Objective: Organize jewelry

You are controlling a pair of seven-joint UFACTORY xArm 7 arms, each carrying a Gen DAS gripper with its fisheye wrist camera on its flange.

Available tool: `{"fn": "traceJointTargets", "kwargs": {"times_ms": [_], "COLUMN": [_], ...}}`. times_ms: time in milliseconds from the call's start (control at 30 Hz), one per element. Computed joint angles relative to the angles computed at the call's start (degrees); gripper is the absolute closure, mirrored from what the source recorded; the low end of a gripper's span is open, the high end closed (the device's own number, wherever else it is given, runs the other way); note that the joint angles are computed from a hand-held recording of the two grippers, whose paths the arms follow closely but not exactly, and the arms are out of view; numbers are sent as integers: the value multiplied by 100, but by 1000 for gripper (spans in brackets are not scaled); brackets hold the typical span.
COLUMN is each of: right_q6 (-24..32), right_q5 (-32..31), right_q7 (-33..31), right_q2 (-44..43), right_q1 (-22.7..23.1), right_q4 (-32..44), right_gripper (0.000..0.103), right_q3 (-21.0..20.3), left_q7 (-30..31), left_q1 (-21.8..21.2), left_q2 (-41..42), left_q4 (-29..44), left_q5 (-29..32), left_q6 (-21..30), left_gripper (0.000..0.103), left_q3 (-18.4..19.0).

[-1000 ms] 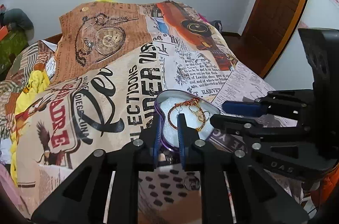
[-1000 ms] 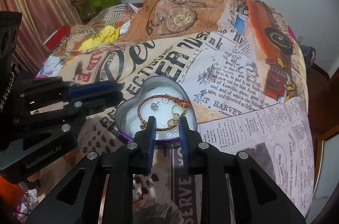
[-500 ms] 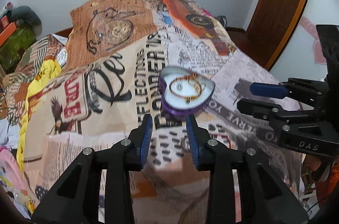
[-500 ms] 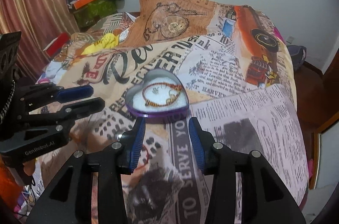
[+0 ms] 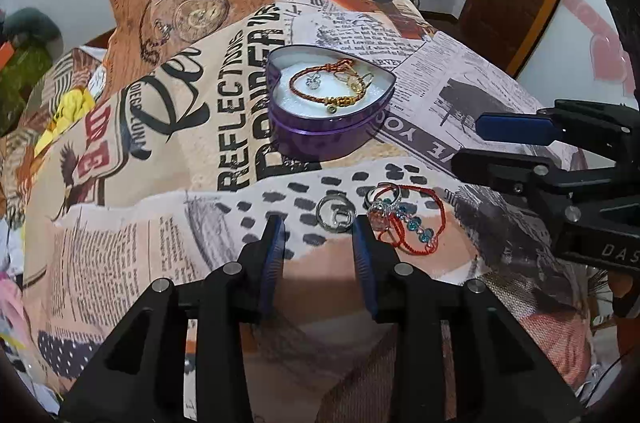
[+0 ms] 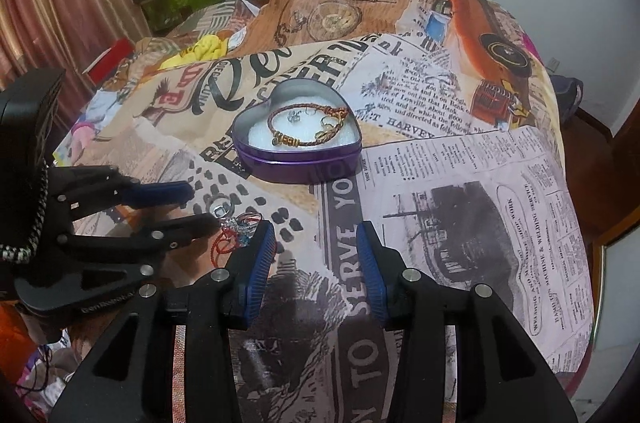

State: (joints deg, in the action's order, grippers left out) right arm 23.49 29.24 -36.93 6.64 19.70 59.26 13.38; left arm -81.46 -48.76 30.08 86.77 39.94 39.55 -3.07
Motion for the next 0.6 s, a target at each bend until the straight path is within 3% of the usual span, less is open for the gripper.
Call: {"fn": "traceJointTargets", "kwargs": {"times_ms": [433, 600], "right_q6": [134, 207], "right_q5": [-128, -315], "right_q7": [-38, 9], "right_q2": [187, 325], "right_q1": [80, 103], "right_q4": [131, 265], "right_gripper": [64, 64], "right_q3": [77, 106], "left_q7": [-207, -293], "left_q1": [23, 38], "left_q2": [32, 62], "left_q4": [-183, -203], "left_q5": [325, 398], "left_q6": [-669, -840], "left_gripper": [69, 82], "left_q3": [198, 260]}}
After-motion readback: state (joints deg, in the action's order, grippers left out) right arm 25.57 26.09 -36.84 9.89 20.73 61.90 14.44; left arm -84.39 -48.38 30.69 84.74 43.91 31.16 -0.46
